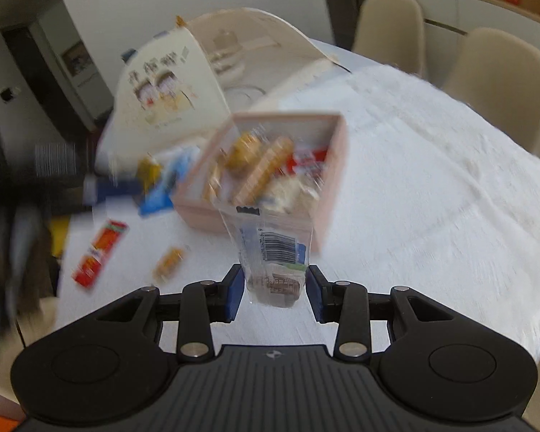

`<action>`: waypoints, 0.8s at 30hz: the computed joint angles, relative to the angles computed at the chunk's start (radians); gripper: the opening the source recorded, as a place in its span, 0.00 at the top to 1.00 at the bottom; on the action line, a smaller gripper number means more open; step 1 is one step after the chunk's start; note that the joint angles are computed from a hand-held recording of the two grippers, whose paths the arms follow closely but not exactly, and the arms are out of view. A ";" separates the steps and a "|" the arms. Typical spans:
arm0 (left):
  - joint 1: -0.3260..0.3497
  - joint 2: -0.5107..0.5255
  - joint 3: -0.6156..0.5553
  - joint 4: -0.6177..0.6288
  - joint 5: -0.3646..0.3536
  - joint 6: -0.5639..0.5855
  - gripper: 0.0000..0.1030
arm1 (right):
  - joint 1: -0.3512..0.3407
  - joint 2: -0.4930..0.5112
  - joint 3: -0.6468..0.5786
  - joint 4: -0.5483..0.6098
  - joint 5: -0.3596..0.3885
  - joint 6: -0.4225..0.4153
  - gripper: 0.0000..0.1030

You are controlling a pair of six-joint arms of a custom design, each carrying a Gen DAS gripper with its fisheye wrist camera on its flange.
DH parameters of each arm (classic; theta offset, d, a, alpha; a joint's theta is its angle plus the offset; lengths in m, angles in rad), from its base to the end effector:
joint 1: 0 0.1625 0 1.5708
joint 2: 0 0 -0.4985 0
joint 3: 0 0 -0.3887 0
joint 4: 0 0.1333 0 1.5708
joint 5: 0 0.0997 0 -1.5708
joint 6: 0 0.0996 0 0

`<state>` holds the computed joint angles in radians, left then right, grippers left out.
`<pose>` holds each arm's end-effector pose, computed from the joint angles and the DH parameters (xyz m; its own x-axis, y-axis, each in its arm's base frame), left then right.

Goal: Organize snacks
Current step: 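Release the wafer biscuit into the pink box with the left gripper while the right drops the clear packet in, then grasp the gold packet with the right gripper and lift it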

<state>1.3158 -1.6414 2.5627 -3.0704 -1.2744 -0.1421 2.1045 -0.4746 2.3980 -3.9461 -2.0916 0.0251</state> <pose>0.0725 -0.3656 0.3249 -0.9859 -0.0289 -0.1647 0.0723 0.8144 -0.5757 0.2942 -0.3333 -0.0087 -0.8685 -0.2347 0.4365 -0.4360 0.7806 -0.4478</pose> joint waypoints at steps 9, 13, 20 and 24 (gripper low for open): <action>0.126 -0.136 0.064 0.105 0.024 -0.045 0.62 | -0.050 -0.125 -0.391 0.590 0.105 0.006 0.29; 0.152 -0.235 0.076 0.139 0.102 -0.073 0.62 | -0.031 -0.018 -0.532 0.659 0.045 -0.058 0.28; 0.208 -0.381 0.092 0.202 0.197 -0.105 0.62 | -0.001 0.232 -0.827 0.826 0.206 -0.236 0.24; 0.246 -0.464 0.099 0.255 0.219 -0.125 0.62 | 0.030 0.405 -1.059 0.910 0.175 -0.301 0.24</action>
